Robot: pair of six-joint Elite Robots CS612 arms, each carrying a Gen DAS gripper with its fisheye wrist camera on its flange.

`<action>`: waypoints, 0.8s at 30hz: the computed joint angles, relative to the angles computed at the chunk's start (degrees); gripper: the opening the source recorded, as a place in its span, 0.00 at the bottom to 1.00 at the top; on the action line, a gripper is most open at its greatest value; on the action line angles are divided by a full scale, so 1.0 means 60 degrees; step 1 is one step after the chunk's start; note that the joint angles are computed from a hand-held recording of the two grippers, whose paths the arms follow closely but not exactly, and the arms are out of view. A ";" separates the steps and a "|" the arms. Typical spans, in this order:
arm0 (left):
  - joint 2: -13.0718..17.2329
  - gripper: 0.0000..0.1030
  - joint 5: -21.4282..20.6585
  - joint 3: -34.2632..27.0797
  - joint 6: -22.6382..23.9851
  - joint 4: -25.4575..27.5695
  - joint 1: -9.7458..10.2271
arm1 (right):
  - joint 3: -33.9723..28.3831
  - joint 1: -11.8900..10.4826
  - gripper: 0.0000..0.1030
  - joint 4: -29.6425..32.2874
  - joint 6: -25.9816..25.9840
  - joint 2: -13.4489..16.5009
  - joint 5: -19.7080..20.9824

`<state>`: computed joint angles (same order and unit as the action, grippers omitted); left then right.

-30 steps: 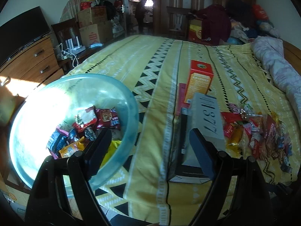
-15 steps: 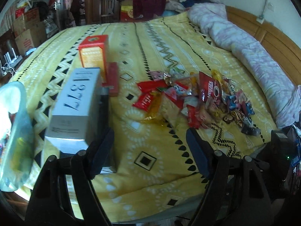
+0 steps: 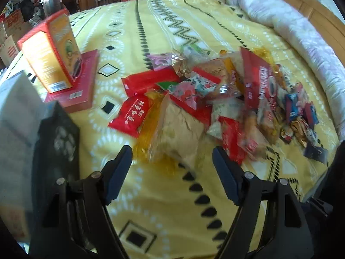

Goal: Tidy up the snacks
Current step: 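Reach both tools toward the snack pile on the bed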

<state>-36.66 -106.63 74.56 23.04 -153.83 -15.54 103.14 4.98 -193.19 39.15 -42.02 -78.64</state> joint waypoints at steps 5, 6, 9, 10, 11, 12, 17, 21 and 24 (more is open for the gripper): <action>0.0161 0.73 -0.0349 -0.0202 0.0358 0.0489 -0.0067 | 0.0105 -0.0108 0.86 -0.0166 0.0128 0.0024 0.0074; 0.0039 0.68 -0.1139 -0.0120 0.0877 0.1004 0.0018 | 0.0125 -0.0119 0.86 -0.0175 0.0113 0.0012 0.0061; -0.0347 0.50 -0.3519 0.0018 0.2924 0.3328 0.0378 | 0.0206 -0.0175 0.86 -0.0242 0.0097 -0.0016 0.0049; -0.0440 0.49 -0.3783 0.0106 0.3120 0.3670 0.0467 | 0.0236 -0.0190 0.86 -0.0265 0.0096 -0.0025 0.0047; -0.0502 0.49 -0.3966 0.0205 0.3067 0.3799 0.0568 | 0.0251 -0.0191 0.86 -0.0283 0.0091 -0.0026 0.0034; -0.0539 0.49 -0.3994 0.0313 0.2917 0.3677 0.0638 | 0.0260 -0.0187 0.86 -0.0292 0.0086 -0.0028 0.0021; -0.0662 0.48 -0.3263 0.0766 0.2180 0.2687 0.0739 | 0.0299 -0.0146 0.87 -0.0281 0.0004 -0.0037 -0.0056; -0.0739 0.50 -0.2920 0.1128 0.1540 0.1276 0.0760 | 0.0259 -0.0095 0.87 -0.0268 0.0023 -0.0037 -0.0083; -0.0901 0.55 -0.2792 0.1504 0.1652 0.0531 0.0776 | 0.0280 -0.0100 0.87 -0.0345 0.0083 -0.0016 -0.0087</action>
<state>-42.07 -123.38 83.59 32.95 -150.64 -10.88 104.82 4.38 -195.26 39.65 -42.11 -79.16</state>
